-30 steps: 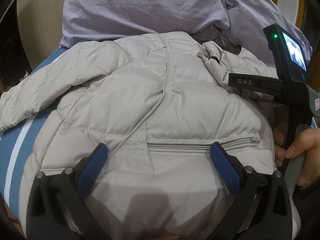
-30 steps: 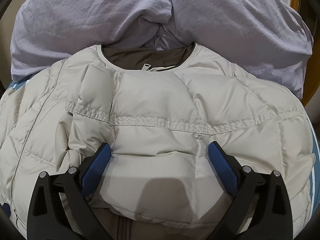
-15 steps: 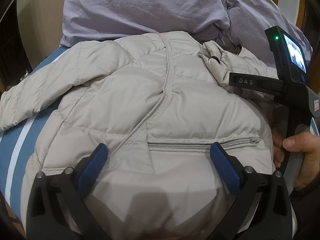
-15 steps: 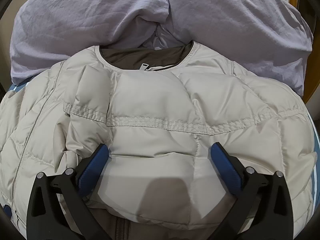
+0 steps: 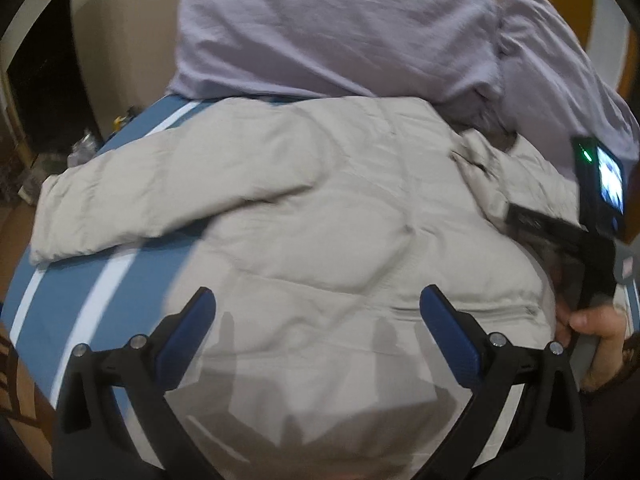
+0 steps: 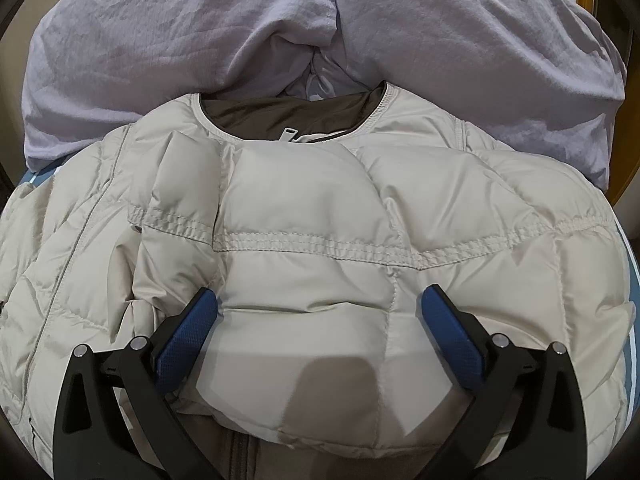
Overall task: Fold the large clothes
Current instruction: 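Move the left tool to the other sleeve cuff and close on it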
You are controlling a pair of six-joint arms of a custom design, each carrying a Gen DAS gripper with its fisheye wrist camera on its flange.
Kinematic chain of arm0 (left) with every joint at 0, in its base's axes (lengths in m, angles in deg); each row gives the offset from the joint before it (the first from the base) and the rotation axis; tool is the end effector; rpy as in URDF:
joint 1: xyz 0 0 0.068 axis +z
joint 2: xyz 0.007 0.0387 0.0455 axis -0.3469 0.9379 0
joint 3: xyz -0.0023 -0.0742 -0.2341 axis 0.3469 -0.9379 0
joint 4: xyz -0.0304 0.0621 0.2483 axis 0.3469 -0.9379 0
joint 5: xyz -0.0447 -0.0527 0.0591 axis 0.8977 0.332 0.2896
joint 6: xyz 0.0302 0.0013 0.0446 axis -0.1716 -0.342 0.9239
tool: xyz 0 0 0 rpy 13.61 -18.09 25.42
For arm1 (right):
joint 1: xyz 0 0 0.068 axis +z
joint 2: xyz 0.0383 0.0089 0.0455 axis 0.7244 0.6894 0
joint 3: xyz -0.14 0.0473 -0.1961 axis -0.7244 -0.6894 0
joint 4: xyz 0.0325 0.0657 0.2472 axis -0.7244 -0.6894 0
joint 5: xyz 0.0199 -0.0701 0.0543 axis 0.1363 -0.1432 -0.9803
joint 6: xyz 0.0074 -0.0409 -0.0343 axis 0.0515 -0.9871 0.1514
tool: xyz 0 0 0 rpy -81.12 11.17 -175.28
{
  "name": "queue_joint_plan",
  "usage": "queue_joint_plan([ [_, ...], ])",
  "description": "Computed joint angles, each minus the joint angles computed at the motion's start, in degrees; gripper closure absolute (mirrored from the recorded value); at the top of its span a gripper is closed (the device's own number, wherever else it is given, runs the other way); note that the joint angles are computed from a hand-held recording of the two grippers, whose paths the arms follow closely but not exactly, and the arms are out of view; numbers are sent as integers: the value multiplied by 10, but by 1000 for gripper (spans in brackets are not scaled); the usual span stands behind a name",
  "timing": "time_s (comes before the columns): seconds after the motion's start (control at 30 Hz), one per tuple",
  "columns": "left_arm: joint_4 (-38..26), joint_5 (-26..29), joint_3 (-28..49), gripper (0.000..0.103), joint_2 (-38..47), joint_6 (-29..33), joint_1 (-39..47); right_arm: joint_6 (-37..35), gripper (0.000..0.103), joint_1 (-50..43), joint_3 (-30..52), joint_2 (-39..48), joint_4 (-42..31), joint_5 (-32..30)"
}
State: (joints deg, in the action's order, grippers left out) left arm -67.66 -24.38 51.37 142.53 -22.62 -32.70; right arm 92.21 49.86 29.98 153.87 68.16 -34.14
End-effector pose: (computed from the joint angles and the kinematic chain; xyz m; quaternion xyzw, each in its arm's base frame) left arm 0.2115 -0.0407 0.2323 -0.0687 0.9403 -0.0105 0.3333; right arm 0.3480 0.0173 0.1538 0.0415 0.9197 -0.0149 0.3902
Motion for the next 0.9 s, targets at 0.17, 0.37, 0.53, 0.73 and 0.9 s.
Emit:
queue_joint_plan([
  [0.17,-18,34,19,2,5,66,123,3,1,0,-5,-4,3,-2],
  [0.37,-11,66,60,2,48,161,296,4,1,0,-5,-5,3,-2],
  [0.53,1,119,132,2,153,204,444,5,1,1,-6,-5,3,-1],
  [0.73,-6,151,216,12,266,208,540,5,1,1,-7,-6,3,-1],
  [0.9,-8,158,240,16,310,211,570,5,1,1,-7,-6,3,-1],
])
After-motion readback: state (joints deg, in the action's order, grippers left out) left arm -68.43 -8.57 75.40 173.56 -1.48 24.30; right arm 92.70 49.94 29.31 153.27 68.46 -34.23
